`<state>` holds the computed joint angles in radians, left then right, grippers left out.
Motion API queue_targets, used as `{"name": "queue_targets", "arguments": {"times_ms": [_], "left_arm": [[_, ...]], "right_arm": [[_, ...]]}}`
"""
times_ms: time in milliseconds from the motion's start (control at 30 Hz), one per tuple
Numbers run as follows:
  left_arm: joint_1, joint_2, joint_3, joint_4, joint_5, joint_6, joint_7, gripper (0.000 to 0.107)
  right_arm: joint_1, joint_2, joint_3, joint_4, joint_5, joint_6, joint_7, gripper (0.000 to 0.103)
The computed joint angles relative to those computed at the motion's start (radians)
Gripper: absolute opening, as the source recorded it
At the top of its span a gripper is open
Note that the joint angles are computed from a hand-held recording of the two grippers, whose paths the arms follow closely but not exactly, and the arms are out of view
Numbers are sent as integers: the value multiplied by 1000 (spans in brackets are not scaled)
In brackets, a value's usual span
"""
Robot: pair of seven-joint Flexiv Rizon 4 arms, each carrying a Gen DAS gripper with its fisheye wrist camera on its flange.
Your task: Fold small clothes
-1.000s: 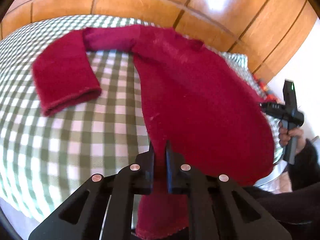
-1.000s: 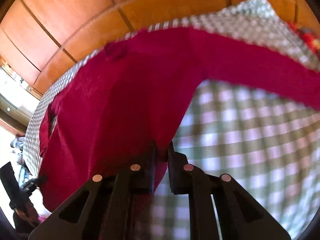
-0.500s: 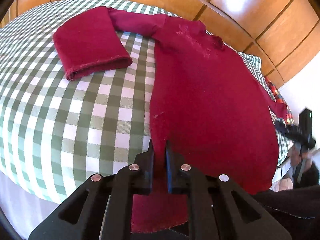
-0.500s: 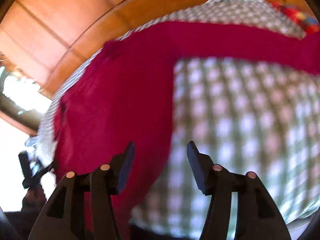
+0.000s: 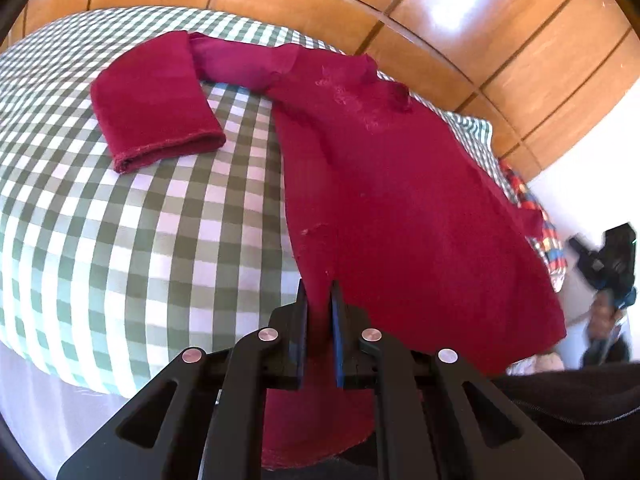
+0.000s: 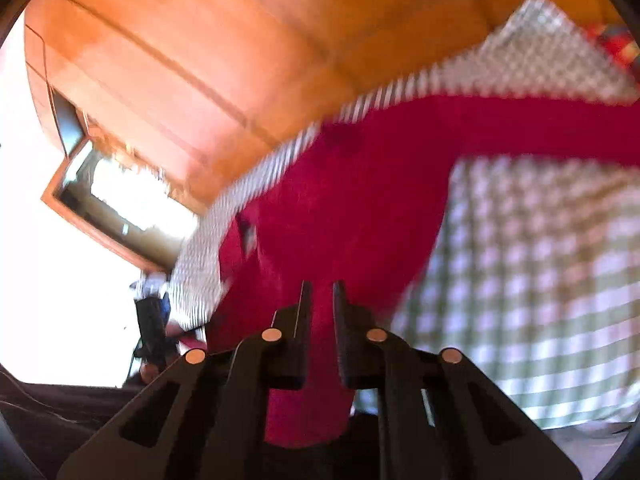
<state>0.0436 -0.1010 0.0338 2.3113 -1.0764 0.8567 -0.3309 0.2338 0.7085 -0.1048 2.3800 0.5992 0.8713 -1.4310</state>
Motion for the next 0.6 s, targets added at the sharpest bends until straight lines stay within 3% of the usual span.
{"name": "queue_targets", "arguments": {"times_ms": [67, 133, 200, 267, 333, 367, 400, 467, 533, 567, 600], "left_arm": [[0, -11, 6, 5, 59, 25, -34, 8], [4, -5, 9, 18, 83, 34, -26, 8], [-1, 1, 7, 32, 93, 76, -22, 8], [6, -11, 7, 28, 93, 82, -45, 8], [8, -7, 6, 35, 93, 101, -39, 8], [8, -3, 4, 39, 86, 103, -32, 8], [3, -2, 0, 44, 76, 120, -29, 8], [-7, -15, -9, 45, 69, 149, -30, 8], [-22, -26, -22, 52, 60, 195, -28, 8], [-24, -27, -26, 56, 49, 203, -22, 8], [-25, -26, -28, 60, 32, 204, -12, 8]], "right_arm": [[-76, 27, 26, -4, -109, -68, 29, 101], [-138, 18, 75, 4, -197, -112, 86, 94], [-137, -1, 72, 17, -207, -157, 113, 91], [-134, -33, 91, 54, -207, -125, 123, 90], [-113, -76, 123, 82, -187, -82, 159, 82], [-117, -119, 170, 95, -221, -40, 191, 73], [-129, -160, 234, 108, -289, 13, 233, 66], [-114, -215, 305, 134, -387, 115, 285, 65], [-173, -314, 410, 118, -647, 72, 395, 75], [-187, -347, 440, 122, -733, 60, 441, 76], [-185, -365, 442, 132, -781, 64, 465, 70]]}}
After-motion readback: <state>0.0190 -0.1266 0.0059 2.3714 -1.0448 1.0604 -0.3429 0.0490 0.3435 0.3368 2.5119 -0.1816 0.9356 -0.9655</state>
